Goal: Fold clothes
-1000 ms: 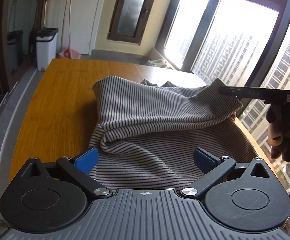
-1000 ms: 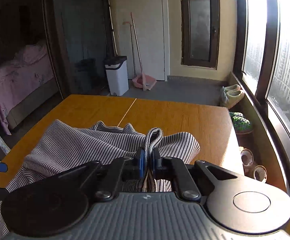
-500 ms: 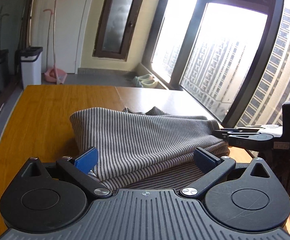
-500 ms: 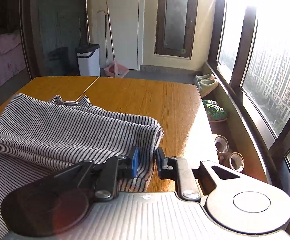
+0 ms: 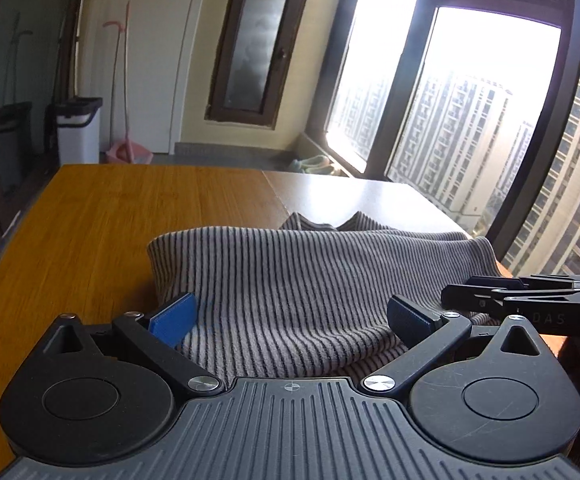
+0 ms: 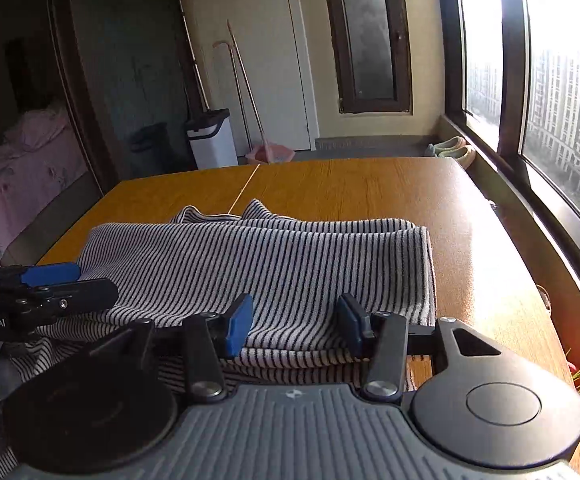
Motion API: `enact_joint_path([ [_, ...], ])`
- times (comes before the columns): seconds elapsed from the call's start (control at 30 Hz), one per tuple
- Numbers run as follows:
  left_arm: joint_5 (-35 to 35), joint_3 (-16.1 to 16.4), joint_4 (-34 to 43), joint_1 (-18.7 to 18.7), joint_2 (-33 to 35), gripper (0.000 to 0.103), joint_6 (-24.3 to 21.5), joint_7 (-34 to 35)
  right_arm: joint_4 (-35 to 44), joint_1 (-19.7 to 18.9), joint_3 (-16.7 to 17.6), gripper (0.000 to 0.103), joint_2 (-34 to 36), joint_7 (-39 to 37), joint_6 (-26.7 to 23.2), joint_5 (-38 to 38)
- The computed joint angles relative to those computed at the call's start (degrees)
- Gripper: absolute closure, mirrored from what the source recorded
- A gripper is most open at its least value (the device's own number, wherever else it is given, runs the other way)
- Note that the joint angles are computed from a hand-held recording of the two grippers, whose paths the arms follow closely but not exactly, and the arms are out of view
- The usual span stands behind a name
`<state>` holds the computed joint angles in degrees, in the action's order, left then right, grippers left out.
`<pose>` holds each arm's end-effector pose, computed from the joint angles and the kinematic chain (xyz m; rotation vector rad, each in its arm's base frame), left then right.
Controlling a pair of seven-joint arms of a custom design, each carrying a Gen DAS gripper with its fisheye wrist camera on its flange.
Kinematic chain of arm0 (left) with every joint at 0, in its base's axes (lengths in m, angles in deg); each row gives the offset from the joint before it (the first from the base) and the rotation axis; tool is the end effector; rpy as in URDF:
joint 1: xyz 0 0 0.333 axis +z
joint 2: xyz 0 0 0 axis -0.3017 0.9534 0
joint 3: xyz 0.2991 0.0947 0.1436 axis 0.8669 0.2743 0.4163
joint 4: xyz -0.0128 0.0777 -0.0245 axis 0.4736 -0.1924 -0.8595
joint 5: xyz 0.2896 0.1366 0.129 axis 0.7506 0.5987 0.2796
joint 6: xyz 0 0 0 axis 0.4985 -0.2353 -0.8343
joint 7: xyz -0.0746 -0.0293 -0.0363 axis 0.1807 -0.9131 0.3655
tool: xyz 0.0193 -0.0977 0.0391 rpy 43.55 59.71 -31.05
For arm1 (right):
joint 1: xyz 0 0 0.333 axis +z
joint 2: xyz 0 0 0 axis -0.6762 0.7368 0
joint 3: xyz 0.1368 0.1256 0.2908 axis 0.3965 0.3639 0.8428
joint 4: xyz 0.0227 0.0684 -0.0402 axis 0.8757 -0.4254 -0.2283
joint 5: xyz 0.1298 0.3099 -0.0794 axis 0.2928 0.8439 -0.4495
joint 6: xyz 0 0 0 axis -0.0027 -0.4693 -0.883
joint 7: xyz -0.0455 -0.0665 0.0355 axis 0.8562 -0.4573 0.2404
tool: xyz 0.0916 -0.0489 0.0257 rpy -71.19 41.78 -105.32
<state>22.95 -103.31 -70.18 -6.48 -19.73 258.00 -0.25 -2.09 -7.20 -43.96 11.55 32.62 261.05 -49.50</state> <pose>0.7046 -0.1740 0.3873 -1.4627 1.9911 -1.2462 0.6894 0.2520 0.3764 -1.6084 1.6116 -0.6678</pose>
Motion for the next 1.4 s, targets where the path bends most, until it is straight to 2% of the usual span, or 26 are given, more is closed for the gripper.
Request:
enact_joint_path([
  [0.07, -0.85, 2.00, 0.41, -1.29, -0.39, 0.000, -0.05, -1.26, 2.99, -2.77, 3.23, 0.047, 0.74, -2.06, -1.80, -1.59],
  [0.2, -2.40, -0.77, 3.77, 0.49, 2.06, 0.000, -2.76, -1.20, 10.78, -6.62, 7.21, 0.035, 4.03, -5.10, -6.25, -4.92],
  [0.3, -3.67, -2.70, 4.29, 1.89, 2.95, 0.000, -3.33, -0.18, 14.22, -7.59, 8.33, 0.029, 5.73, -4.86, -7.83, -5.94],
  [0.33, -3.90, -2.41, 3.79, 1.75, 2.59, 0.000, -3.08, -0.05, 14.31, -7.87, 8.98, 0.023, 5.64, -5.36, -8.21, -6.52],
  [0.43, -4.36, 0.37, 3.41, -0.34, 1.24, 0.000, -3.11, -0.39, 12.97, -7.06, 8.26, 0.022, 4.96, -4.61, -7.69, -7.20],
  [0.53, -4.84, 1.88, 3.64, -1.61, 0.76, 0.000, -3.33, -0.55, 10.43, -8.65, 10.90, 0.021, 3.79, -4.66, -4.64, -6.10],
  [0.6, -5.04, 1.77, 3.94, -1.54, 0.91, 0.000, -3.50, -0.31, 9.64, -10.31, 13.50, 0.014, 3.30, -6.29, -3.95, -5.66],
  [0.63, -5.18, 1.34, 4.14, -1.23, 1.13, 0.000, -3.62, -0.09, 9.74, -10.98, 14.62, 0.004, 3.19, -7.38, -4.49, -5.73],
  [0.67, -5.37, 1.22, 4.23, -1.15, 1.21, 0.000, -3.68, -0.01, 9.85, -11.64, 15.70, 0.000, 3.10, -8.47, -5.05, -5.77],
  [0.7, -5.52, 1.13, 4.41, -1.11, 1.31, 0.000, -3.81, 0.10, 9.97, -12.16, 16.58, 0.000, 3.03, -9.45, -5.60, -5.76],
  [0.77, -5.71, 1.62, 5.24, -1.56, 1.51, 0.000, -4.48, 0.43, 10.14, -11.18, 15.28, 0.000, 3.10, -9.32, -5.98, -5.30],
  [0.9, -6.34, 3.20, 6.28, -2.96, 1.34, 0.000, -5.84, 1.17, 9.74, -12.21, 16.69, 0.000, 2.87, -10.61, -5.62, -4.41],
  [1.13, -7.55, 5.70, 8.23, -5.38, 0.81, 0.000, -9.67, 4.09, 12.36, -9.26, 11.98, 0.000, 3.46, -10.15, -11.40, -7.13],
  [1.2, -8.52, 6.60, 7.83, -5.74, -0.59, 0.000, -11.17, 4.74, 11.86, -10.83, 14.10, 0.000, 2.77, -11.25, -11.57, -7.35],
  [1.23, -9.53, 6.36, 6.67, -5.14, -1.63, 0.000, -10.51, 4.74, 10.64, -12.03, 15.70, 0.000, 1.80, -11.93, -10.74, -6.88],
  [1.3, -12.08, 1.66, 3.96, -0.53, -2.88, 0.000, -6.90, 5.57, 5.77, -13.76, 17.65, 0.003, -1.13, -13.08, -4.89, -5.39],
  [1.33, -11.09, -0.66, 4.32, 1.77, -2.73, 0.000, -7.20, 3.70, 3.47, -13.31, 16.53, 0.006, -2.43, -12.79, -1.56, -4.80],
  [1.37, -14.10, -1.49, 6.68, 2.25, -2.20, 0.000, -10.56, 4.88, 2.60, -11.63, 13.41, 0.011, -3.10, -11.64, -0.43, -3.68],
  [1.4, -15.65, -2.30, 10.37, 2.61, -1.03, 0.000, -15.75, 4.95, 2.00, -9.94, 10.25, 0.014, -3.58, -10.43, 0.32, -2.52],
])
